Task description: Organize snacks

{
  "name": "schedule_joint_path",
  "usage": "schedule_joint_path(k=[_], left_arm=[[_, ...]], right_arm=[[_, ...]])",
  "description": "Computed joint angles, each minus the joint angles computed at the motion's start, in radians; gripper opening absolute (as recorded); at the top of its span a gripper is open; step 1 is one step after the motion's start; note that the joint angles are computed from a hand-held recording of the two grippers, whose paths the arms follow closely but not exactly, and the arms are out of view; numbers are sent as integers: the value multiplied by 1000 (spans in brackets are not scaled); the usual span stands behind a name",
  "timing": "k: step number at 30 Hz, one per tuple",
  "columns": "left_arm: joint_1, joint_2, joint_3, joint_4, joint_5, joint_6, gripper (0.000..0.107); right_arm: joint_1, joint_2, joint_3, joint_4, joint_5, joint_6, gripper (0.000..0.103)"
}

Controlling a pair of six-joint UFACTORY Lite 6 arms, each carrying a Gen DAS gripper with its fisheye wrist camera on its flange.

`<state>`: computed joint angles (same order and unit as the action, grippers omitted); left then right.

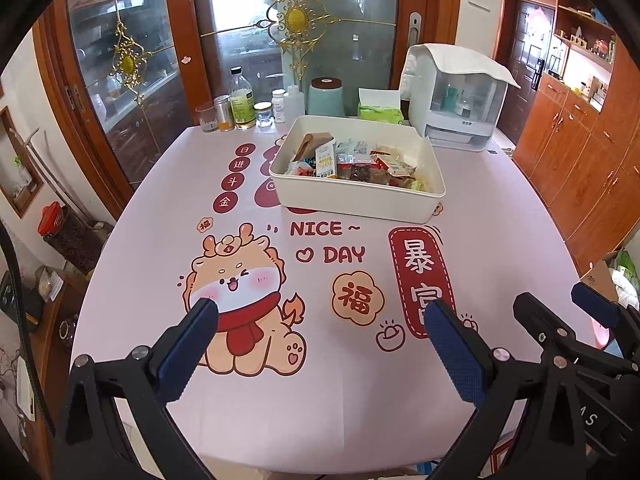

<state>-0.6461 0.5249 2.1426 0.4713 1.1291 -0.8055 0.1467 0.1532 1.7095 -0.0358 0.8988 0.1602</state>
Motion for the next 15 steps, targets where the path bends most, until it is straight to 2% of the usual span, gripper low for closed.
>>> schedule_joint_path(k=[15], left_arm=[[4, 51, 72, -11, 36, 25, 102]], right_arm=[[-13, 11, 3, 5, -12, -3, 83]])
